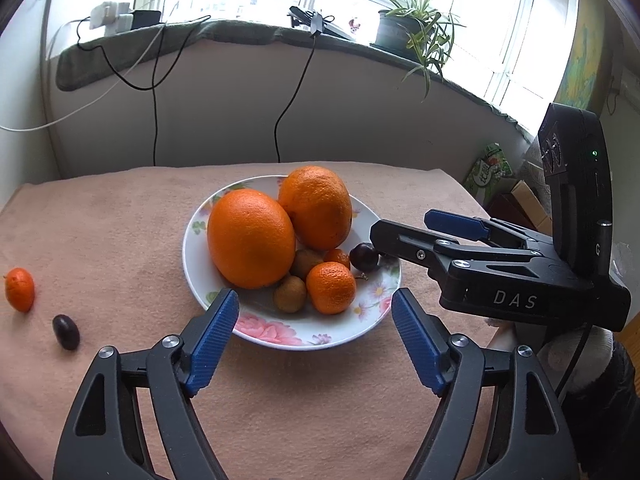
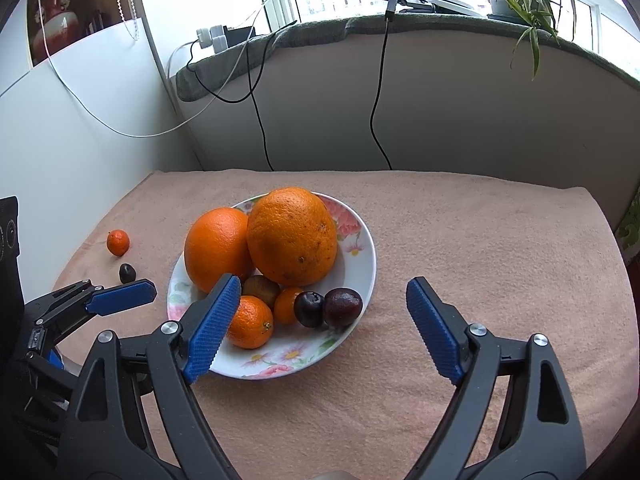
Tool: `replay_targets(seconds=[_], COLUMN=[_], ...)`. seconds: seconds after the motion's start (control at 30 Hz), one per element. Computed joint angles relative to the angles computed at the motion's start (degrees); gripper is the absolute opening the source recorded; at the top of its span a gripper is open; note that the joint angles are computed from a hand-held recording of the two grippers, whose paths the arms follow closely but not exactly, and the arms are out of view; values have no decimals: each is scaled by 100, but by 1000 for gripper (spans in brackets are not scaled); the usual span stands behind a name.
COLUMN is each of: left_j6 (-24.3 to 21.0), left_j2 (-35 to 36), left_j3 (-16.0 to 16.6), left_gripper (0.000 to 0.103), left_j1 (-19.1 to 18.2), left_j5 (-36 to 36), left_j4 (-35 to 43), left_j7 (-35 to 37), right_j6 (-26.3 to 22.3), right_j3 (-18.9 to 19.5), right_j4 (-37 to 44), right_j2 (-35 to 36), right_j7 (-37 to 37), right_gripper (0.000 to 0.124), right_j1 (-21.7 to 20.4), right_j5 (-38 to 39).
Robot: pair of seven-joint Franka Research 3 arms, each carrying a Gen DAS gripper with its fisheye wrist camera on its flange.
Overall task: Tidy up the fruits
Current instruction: 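Move both tools back to the last tangerine and plum on the towel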
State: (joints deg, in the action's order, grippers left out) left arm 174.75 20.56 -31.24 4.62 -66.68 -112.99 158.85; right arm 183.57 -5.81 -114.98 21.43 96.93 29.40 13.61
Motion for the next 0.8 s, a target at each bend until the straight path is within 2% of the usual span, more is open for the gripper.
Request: replay_targets(seconds=[0.17,0.47,0.67,0.8], left_j6=[240,366,446,458], left_j2=[16,36,43,5], left_j3=[-37,-549,-878,-1016], left_gripper=[80,80,80,80], left_j1=[-2,531,877,1046], left_j5=[188,313,118,-239], left_j4=[-38,-135,-161,-159], left_j7=[-139,-203,19,350], right_j6=[-21,-2,156,251], right_j3=[-25,-395,-397,-694], right_j4=[-8,-84,-118,-112], right_j2=[-26,-97,-116,-96], right_j7=[19,214,173,81], right_gripper=[88,88,88,88], right_j1=[34,406,479,832], right_j5=[2,-138,-188,-141])
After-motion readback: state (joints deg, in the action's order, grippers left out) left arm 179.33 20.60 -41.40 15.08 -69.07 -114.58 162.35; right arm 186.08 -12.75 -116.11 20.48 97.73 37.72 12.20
